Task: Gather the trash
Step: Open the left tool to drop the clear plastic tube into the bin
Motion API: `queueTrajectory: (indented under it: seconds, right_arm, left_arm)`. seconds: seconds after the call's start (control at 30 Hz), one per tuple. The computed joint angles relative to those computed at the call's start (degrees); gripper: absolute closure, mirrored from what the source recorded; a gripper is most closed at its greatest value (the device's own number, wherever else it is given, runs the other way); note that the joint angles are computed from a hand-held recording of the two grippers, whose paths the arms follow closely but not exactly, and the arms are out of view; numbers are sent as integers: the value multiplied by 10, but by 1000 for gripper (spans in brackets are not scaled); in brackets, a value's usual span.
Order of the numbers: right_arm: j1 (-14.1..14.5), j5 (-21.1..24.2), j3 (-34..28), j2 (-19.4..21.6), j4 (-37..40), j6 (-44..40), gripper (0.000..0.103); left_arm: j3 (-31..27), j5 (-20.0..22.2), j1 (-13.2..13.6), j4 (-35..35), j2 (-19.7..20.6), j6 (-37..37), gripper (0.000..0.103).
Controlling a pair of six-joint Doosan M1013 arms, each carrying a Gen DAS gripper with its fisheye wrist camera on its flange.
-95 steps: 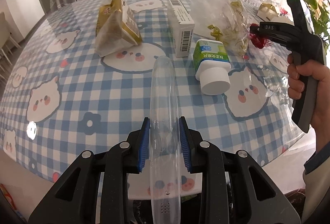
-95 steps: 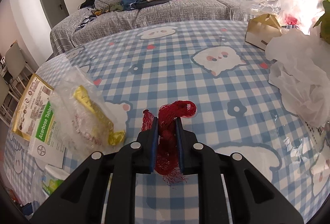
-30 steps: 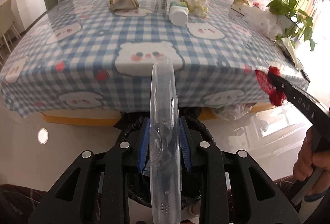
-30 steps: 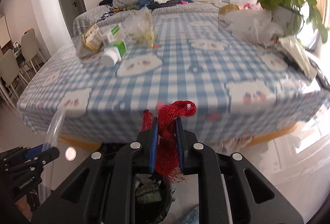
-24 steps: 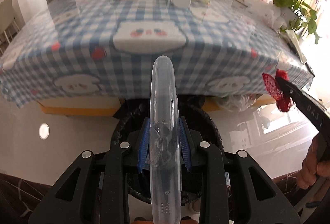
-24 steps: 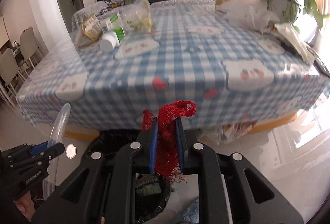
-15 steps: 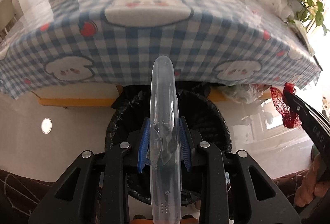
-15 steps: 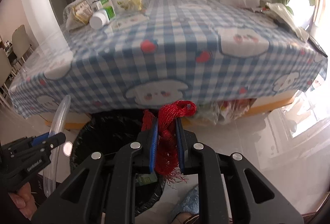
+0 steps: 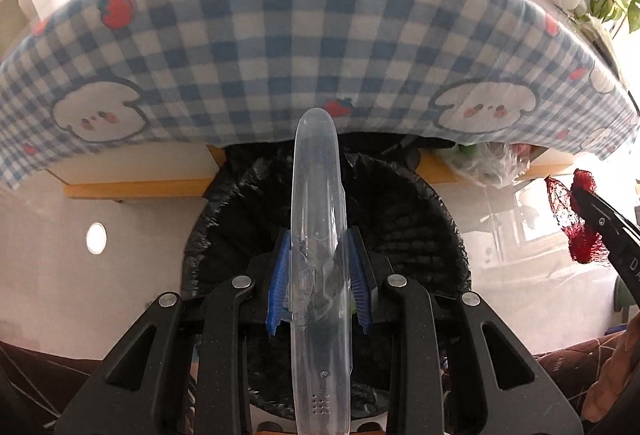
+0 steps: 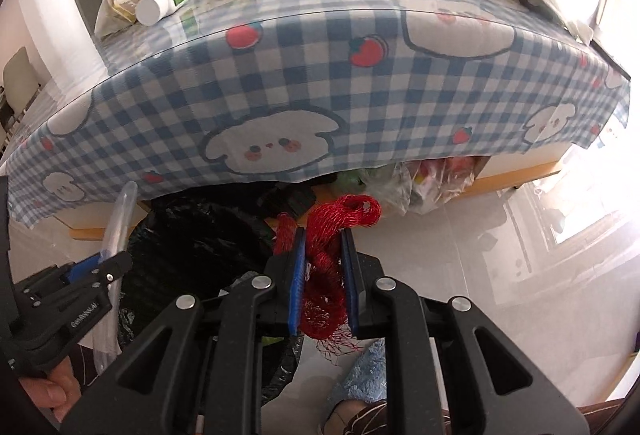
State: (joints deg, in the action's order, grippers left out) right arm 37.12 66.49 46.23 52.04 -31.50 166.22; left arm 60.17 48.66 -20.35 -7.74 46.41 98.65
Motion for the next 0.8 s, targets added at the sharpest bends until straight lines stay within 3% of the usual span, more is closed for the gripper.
queueTrajectory:
  seconds: [0.47,0.7,0.8]
  right_arm:
    - [-1,-2,13,-7,-9,17,87]
    - [4,-1,-5,1,-17,3,86]
    - [5,-12,-9,3,-18,6,86]
  left_arm:
    - [-1,-6,-11,-2,8,10,74]
    - [11,-26,-7,0,0,17,44]
    - [12,-27,-1,-3,-2,15,36]
